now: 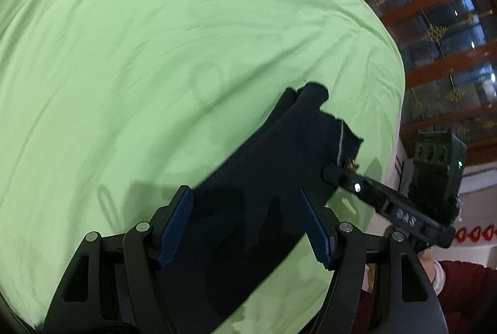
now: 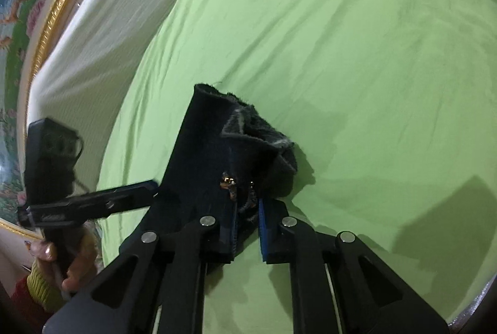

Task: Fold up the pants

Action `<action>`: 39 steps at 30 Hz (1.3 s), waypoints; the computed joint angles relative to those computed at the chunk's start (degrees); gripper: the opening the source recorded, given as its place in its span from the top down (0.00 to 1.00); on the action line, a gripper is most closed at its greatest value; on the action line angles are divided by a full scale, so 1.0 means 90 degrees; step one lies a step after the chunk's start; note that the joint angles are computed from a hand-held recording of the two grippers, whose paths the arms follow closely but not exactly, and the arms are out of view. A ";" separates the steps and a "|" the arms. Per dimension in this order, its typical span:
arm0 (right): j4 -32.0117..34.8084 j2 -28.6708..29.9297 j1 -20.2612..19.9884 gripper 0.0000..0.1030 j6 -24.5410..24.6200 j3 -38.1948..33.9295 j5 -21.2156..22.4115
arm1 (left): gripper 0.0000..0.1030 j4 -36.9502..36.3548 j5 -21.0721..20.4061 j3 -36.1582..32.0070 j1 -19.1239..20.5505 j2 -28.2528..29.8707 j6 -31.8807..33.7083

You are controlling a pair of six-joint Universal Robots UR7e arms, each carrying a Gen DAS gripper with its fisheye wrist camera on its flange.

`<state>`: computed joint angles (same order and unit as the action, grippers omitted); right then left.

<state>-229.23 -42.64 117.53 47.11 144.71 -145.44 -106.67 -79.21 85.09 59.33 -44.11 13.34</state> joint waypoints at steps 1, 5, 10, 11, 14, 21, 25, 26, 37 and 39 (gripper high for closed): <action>-0.0114 0.0019 0.0015 0.89 -0.0042 0.0055 0.0052 | 0.33 0.0022 -0.0032 -0.0064 -0.0016 0.0082 0.0044; -0.0572 0.0067 0.0046 0.89 -0.0037 0.0341 0.0164 | 0.33 0.0122 -0.0200 -0.0298 -0.0072 0.0433 0.0246; -0.1109 0.0271 -0.0192 0.89 -0.0454 0.0318 0.0456 | 0.43 0.0568 -0.0489 -0.0620 -0.0107 0.0896 0.0363; -0.1079 0.0272 -0.0159 0.89 -0.0488 0.0321 0.0425 | 0.44 0.0557 -0.0481 -0.0616 -0.0124 0.0929 0.0409; -0.1020 0.0236 -0.0175 0.89 -0.0631 0.0285 0.0442 | 0.61 0.0503 -0.0523 -0.0664 -0.0140 0.1038 0.0452; -0.1168 0.0239 -0.0031 0.89 -0.0674 0.0431 0.0458 | 0.86 0.0236 -0.0770 -0.0550 -0.0120 0.0898 0.0551; -0.1415 0.0197 0.0110 0.89 -0.1210 0.0313 0.0611 | 0.87 0.0154 -0.1020 -0.0525 -0.0046 0.0640 0.0537; -0.1509 0.0191 0.0141 0.89 -0.1382 0.0277 0.0709 | 0.87 0.0131 -0.1097 -0.0510 -0.0024 0.0540 0.0530; -0.0732 -0.0032 0.0601 0.89 -0.2468 -0.0447 0.1305 | 0.87 -0.0134 -0.1625 -0.0143 0.0310 -0.0737 0.0555; -0.0422 -0.0015 0.0685 0.89 -0.2573 -0.0614 0.1398 | 0.87 -0.0294 -0.1670 0.0025 0.0360 -0.0970 0.0528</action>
<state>-233.03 -42.78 123.70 23.96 139.18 -132.86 -109.32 -94.24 85.32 62.57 -52.84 18.10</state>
